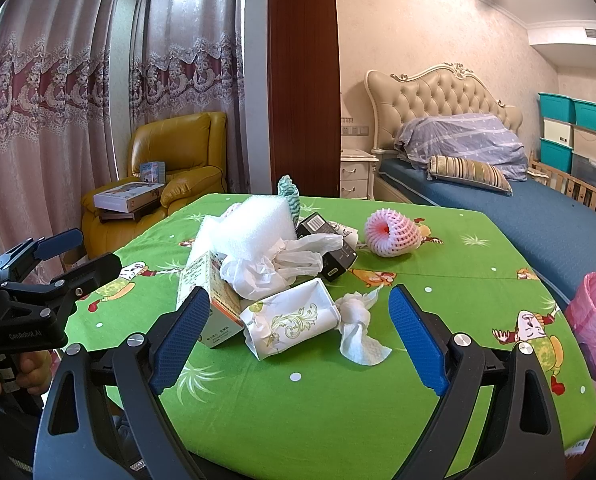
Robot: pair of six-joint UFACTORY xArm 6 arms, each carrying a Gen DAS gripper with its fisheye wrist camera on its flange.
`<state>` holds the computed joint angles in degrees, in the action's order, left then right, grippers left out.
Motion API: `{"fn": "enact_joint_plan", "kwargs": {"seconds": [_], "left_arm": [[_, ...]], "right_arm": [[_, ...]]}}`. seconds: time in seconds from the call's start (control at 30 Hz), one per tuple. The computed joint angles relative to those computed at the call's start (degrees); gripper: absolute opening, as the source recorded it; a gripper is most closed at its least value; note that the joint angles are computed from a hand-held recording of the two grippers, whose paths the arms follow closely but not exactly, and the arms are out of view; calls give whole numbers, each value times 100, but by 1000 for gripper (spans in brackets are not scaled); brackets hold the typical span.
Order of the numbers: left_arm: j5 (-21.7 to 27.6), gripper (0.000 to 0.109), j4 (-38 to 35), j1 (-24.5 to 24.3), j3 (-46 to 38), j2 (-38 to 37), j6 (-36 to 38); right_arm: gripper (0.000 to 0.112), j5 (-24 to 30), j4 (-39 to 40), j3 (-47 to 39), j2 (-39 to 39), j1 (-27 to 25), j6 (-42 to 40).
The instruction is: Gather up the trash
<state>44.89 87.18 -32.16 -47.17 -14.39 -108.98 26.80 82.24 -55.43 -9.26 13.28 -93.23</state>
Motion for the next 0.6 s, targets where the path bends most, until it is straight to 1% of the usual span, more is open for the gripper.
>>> {"fn": "enact_joint_plan", "kwargs": {"seconds": [0.43, 0.6], "left_arm": [[5, 99, 25, 17, -31, 27, -7], [-224, 99, 27, 132, -5, -7, 6]], "right_arm": [[86, 0, 2, 7, 4, 4, 2], [86, -74, -86, -30, 78, 28, 91]]}}
